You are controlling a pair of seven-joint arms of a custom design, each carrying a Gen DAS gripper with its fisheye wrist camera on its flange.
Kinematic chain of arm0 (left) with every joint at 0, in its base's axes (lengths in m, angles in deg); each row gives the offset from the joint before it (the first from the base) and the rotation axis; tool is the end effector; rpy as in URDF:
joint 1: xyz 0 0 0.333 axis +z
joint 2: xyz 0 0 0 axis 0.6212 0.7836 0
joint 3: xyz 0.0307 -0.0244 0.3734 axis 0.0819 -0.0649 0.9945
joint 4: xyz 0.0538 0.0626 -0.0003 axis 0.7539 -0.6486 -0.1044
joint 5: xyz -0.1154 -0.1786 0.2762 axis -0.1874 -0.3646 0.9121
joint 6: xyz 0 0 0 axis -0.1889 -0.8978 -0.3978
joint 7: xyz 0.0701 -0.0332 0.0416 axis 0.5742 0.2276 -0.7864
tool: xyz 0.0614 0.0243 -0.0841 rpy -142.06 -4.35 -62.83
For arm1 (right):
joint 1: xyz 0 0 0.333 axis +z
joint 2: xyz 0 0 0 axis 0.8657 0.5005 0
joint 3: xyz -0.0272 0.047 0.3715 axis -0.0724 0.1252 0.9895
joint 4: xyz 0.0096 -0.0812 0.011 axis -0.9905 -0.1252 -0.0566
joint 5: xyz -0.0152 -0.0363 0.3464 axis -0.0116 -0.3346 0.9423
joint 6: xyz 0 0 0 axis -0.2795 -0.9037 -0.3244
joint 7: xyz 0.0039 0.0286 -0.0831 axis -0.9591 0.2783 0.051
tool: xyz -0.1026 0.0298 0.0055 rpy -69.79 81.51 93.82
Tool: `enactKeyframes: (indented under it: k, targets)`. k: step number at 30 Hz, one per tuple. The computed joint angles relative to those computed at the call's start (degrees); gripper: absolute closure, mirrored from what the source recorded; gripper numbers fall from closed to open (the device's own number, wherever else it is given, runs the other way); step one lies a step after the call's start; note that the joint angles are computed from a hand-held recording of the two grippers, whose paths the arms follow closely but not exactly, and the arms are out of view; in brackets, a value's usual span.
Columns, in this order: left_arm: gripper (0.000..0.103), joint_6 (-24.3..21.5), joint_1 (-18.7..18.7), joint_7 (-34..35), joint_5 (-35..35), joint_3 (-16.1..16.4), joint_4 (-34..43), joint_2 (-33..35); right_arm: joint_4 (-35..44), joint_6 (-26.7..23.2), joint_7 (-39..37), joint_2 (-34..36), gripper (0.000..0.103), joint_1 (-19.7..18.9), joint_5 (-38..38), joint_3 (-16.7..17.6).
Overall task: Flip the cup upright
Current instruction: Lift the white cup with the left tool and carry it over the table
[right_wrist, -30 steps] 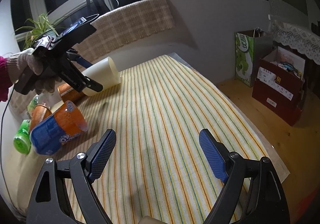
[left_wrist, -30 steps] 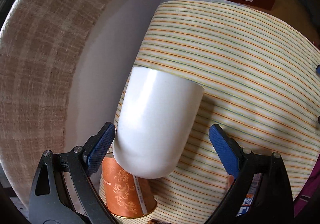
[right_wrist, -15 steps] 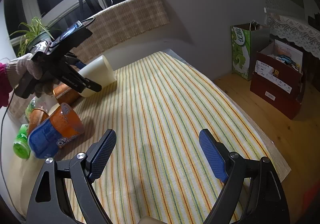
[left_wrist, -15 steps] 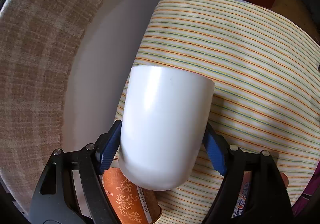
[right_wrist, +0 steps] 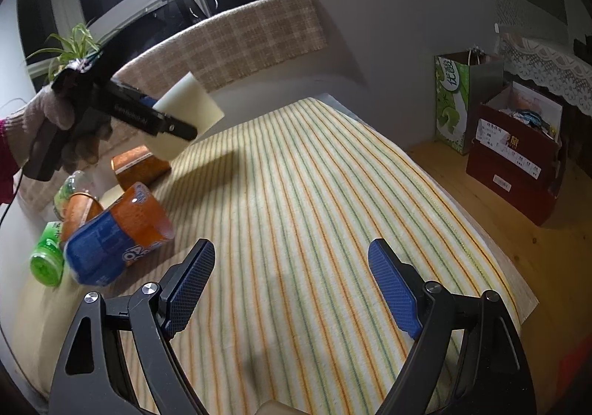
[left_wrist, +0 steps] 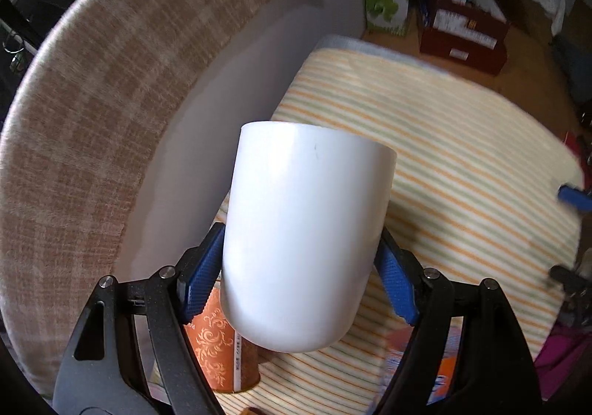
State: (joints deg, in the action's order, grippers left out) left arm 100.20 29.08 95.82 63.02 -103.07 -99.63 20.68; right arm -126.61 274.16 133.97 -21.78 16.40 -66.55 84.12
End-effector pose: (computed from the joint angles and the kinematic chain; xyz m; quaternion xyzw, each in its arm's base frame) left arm 0.6646 -0.2501 0.5813 -0.1604 0.9653 -0.1446 0.1469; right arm 0.3736 0.1755 0.4961 -0.4565 0.7689 -0.2768 0.3517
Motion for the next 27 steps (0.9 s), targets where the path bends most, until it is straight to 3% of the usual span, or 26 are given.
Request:
enactKeyframes:
  k: [6, 11, 14, 20, 27]
  targets:
    - [0.024, 2.0, 2.9, 0.5, -6.2, -1.1, -4.4, -5.9, -0.1, -1.3, 0.4, -2.0, 0.018, 2.6, 0.0, -1.9]
    - [0.024, 4.5, 5.6, 0.6, -12.7, -0.1, -11.7, -13.6, -0.3, -1.3, 0.8, -3.5, 0.018, 4.7, -0.1, -3.3]
    - [0.024, 5.3, 6.4, -2.1, -15.0, 1.9, -17.0, -18.2, -0.2, -1.2, 0.6, -4.1, 0.018, 6.1, -0.2, -3.7]
    - [0.024, 6.0, 8.2, -0.4, -21.9, 7.2, -31.1, -28.8, 0.0, -1.3, 0.4, -5.3, 0.018, 9.2, 0.0, -4.3]
    - [0.024, 5.0, 8.9, -2.9, -26.6, 13.0, -43.3, -35.1, 1.3, -2.6, 0.3, -5.8, 0.018, 12.2, -0.2, -3.9]
